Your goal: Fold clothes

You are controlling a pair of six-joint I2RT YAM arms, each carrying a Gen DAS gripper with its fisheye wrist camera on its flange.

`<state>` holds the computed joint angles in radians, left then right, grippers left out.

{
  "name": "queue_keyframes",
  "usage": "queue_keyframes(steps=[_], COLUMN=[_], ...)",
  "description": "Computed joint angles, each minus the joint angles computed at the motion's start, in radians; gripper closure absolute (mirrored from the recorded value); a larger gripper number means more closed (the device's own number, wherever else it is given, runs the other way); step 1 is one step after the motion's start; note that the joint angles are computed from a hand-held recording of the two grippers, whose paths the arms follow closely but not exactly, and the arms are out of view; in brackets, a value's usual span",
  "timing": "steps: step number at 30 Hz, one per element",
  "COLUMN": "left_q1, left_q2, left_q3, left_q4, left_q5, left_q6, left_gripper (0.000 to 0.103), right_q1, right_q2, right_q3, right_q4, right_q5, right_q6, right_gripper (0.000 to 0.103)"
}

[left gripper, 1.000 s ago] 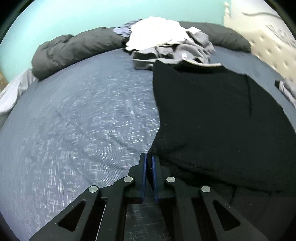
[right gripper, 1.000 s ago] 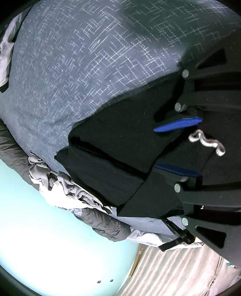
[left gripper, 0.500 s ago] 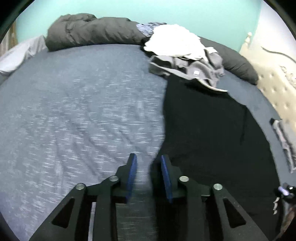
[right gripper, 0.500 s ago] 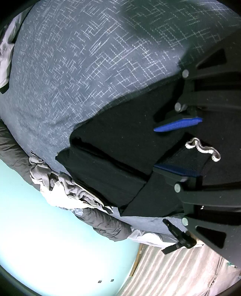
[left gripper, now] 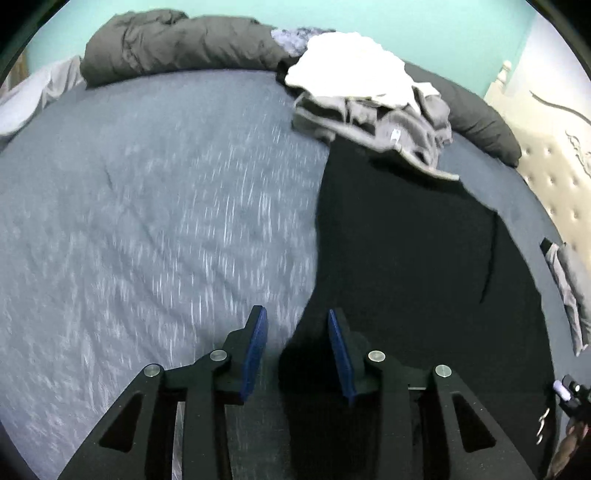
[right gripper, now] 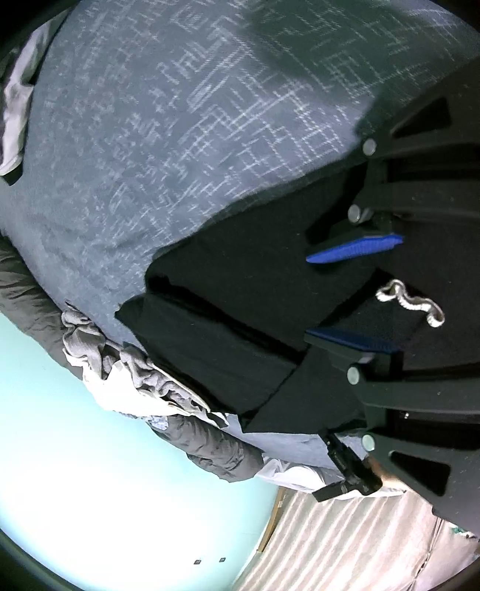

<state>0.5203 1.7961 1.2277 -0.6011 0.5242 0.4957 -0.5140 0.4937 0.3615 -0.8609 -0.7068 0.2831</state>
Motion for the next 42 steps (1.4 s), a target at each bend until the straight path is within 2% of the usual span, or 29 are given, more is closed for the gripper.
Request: queue_keyframes(steps=[2, 5, 7, 12, 18, 19, 20, 21, 22, 26, 28, 30, 32, 33, 34, 37, 42], left_q1=[-0.033, -0.091, -0.124, -0.189, -0.228, -0.229, -0.23, -0.23, -0.233, -0.224, -0.188, -0.154, -0.152, -0.154, -0.153, -0.147, -0.152], left_q2=[0.025, 0.061, 0.1, 0.205, 0.344, 0.361, 0.379, 0.392, 0.398, 0.377, 0.397, 0.452, 0.494, 0.493, 0.485, 0.46, 0.376], left_q3=[0.069, 0.151, 0.216, 0.355, 0.497, 0.512, 0.527, 0.538, 0.54, 0.502, 0.534, 0.604, 0.649, 0.642, 0.629, 0.601, 0.525], left_q4=[-0.031, -0.031, -0.039, -0.037, -0.067, -0.072, -0.077, -0.085, -0.083, -0.026, -0.026, -0.071, -0.118, -0.112, -0.097, -0.063, 0.002], left_q5=[0.0, -0.015, -0.015, -0.035, -0.08, -0.074, -0.068, -0.061, -0.067, -0.075, -0.034, 0.007, -0.006, -0.03, -0.045, -0.079, -0.103], left_q6=[-0.02, -0.057, -0.094, -0.175, -0.199, -0.2, -0.202, -0.197, -0.195, -0.221, -0.297, -0.359, -0.361, -0.366, -0.375, -0.383, -0.315], left_gripper=[0.063, 0.052, 0.046, 0.046, 0.046, 0.049, 0.055, 0.081, 0.093, 0.097, 0.097, 0.097, 0.093, 0.088, 0.074, 0.061, 0.057], right_q1=[0.019, 0.052, 0.084, 0.14, 0.128, 0.12, 0.112, 0.108, 0.11, 0.12, 0.124, 0.129, 0.133, 0.135, 0.137, 0.145, 0.156], right_q2=[0.005, 0.041, 0.076, 0.114, 0.175, 0.182, 0.19, 0.196, 0.201, 0.209, 0.209, 0.21, 0.21, 0.21, 0.211, 0.209, 0.207], right_q3=[0.01, 0.024, 0.03, 0.019, 0.004, 0.003, 0.002, 0.0, -0.001, -0.005, -0.007, -0.009, -0.011, -0.012, -0.013, -0.015, -0.015], right_q4=[0.026, 0.086, 0.132, 0.214, 0.269, 0.274, 0.28, 0.286, 0.292, 0.306, 0.308, 0.311, 0.314, 0.315, 0.316, 0.32, 0.324], right_q5=[0.029, 0.063, 0.09, 0.116, 0.109, 0.104, 0.1, 0.097, 0.099, 0.102, 0.103, 0.104, 0.105, 0.106, 0.107, 0.111, 0.114], right_q6=[-0.005, -0.012, -0.013, -0.002, -0.013, -0.016, -0.019, -0.02, -0.018, -0.015, -0.016, -0.016, -0.016, -0.017, -0.017, -0.011, -0.003], right_gripper=[0.062, 0.06, 0.053, 0.05, 0.05, 0.05, 0.05, 0.05, 0.05, 0.05, 0.05, 0.05, 0.05, 0.05, 0.05, 0.05, 0.05])
